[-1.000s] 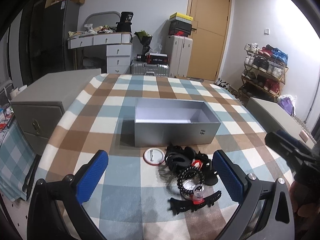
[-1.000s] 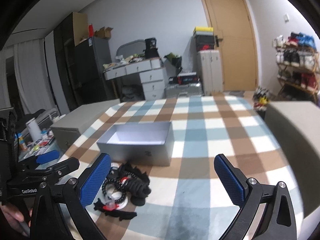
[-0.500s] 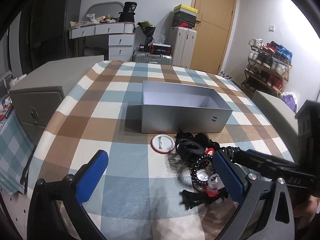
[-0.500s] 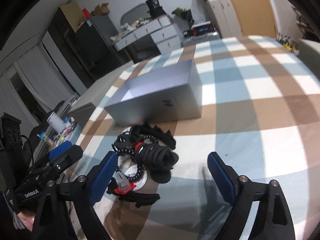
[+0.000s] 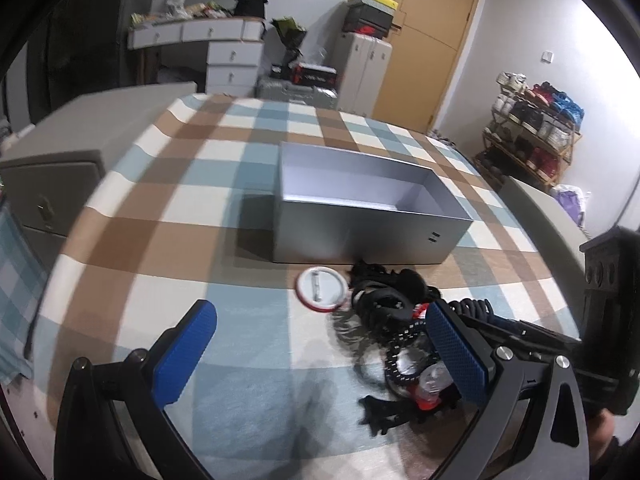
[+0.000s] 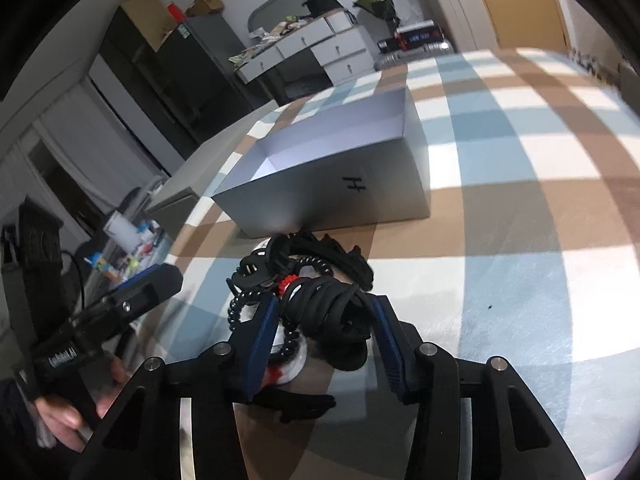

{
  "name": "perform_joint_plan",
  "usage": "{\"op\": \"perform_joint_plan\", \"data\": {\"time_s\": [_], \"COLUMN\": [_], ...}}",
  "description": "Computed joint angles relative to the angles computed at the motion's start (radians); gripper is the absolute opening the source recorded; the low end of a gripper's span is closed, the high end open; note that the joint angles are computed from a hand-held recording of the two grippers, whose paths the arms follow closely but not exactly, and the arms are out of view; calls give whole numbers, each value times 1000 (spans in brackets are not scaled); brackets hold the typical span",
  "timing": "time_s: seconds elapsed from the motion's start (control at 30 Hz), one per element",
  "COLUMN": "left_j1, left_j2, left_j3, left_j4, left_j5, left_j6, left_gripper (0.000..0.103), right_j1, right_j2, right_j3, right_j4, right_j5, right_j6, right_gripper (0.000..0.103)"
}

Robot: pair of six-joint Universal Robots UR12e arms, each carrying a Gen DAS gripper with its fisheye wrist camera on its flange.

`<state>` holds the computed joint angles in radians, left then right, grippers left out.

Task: Organize jewelry
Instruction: 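Lower the right gripper onto the black hair claw clips and close, then carry the clips into the grey box and open the right gripper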

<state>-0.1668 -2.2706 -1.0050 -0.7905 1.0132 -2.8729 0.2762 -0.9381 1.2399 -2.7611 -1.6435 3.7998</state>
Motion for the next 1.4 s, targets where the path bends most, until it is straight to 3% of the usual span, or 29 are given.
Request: {"op": "perform_joint_plan", "data": {"time_s": [0.27, 0.53, 0.67, 0.73, 0.87, 0.9, 1.07, 1.4], "left_j1": [-7, -25, -30, -32, -31, -31, -34, -11], "left_j2": [-52, -78, -101, -105, -105, -108, -98, -78], "left_j3": [135, 200, 247, 257, 264, 273, 260, 247], "left_j4": [-288, -396, -454, -470, -497, -511, -485, -444], "left_j5": [-91, -63, -36, -33, -29, -27, -2, -107], "left_j6": [79, 90, 89, 88, 102, 106, 122, 112], "left_gripper": [102, 100, 87, 81, 54, 51, 51, 51], "right_j1": [-5, -8, -11, -13, -15, -15, -15, -14], "right_j2": [-35, -59, -61, -61, -62, -62, -65, -64], "right_j3": [67, 108, 119, 122, 127, 128, 133, 106], "right_j4": [-124, -162, -181, -186, -197, -198, -204, -230], "right_j5": [-38, -61, -50, -46, -41, -40, -51, -63], "right_j6": [24, 34, 34, 32, 41, 43, 39, -4], "right_gripper": [47, 47, 47, 47, 47, 47, 47, 47]}}
